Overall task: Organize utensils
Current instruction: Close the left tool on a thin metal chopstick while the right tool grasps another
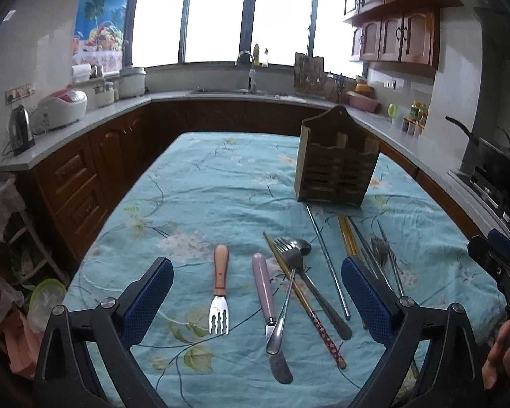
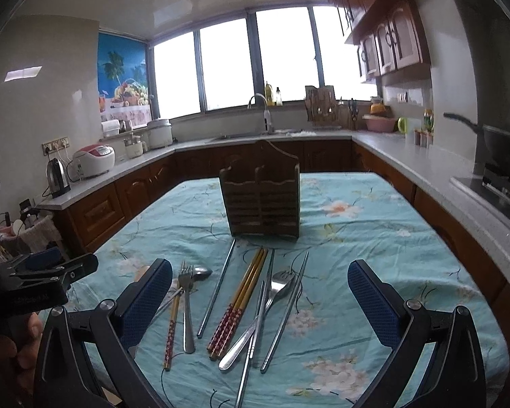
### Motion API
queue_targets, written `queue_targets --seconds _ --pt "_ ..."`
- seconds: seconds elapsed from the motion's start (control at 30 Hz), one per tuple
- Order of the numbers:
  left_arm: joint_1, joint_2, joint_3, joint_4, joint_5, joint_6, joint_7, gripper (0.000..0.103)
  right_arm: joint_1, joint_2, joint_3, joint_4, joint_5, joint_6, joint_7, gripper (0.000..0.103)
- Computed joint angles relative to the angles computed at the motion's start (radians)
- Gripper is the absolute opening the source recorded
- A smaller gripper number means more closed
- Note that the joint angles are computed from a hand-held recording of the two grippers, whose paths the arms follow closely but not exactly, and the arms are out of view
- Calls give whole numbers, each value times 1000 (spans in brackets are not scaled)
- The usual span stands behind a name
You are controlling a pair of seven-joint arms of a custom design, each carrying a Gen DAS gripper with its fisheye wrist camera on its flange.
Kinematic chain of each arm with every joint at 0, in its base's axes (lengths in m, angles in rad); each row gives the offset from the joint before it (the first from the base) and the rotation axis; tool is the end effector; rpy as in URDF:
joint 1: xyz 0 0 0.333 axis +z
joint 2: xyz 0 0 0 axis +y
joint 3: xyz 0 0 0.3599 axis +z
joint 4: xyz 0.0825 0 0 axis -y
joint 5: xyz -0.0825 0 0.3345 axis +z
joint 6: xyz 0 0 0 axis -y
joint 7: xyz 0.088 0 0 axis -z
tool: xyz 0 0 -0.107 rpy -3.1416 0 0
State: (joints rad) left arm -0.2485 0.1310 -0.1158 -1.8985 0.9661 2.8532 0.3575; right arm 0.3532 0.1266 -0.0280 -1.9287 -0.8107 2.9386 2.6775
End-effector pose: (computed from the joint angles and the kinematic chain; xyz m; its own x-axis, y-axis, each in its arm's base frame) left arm 0.5399 -0.2488 0.5770 -0.0174 -0.9952 0.0961 -0.5762 -0.0686 -0.8144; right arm 0.5446 0.2341 0.5790 0.0274 -0.9868 -0.1596 -0.5895 0.1130 -0.7999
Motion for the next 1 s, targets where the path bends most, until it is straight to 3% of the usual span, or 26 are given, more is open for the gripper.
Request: queue_targets --seconds 0.27,0.43,0.63,0.8,0.9,1.0 --pt "51 84 -57 89 -434 -29 401 84 -30 44 26 7 245 -8 -192 102" --pt "48 141 -64 174 -596 -78 574 74 -42 88 37 42 411 -49 -324 91" --pt "34 240 -49 322 -724 -178 708 55 -65 142 59 93 592 -93 -476 76" --pt "23 362 -32 514 -787 -302 771 47 -87 188 73 151 721 -149 -571 58" --pt "11 452 -20 654 -804 -389 793 38 -89 215 68 191 762 -188 -602 54" --pt "8 551 -18 826 -831 -489 814 36 -89 248 60 238 785 -223 -623 53"
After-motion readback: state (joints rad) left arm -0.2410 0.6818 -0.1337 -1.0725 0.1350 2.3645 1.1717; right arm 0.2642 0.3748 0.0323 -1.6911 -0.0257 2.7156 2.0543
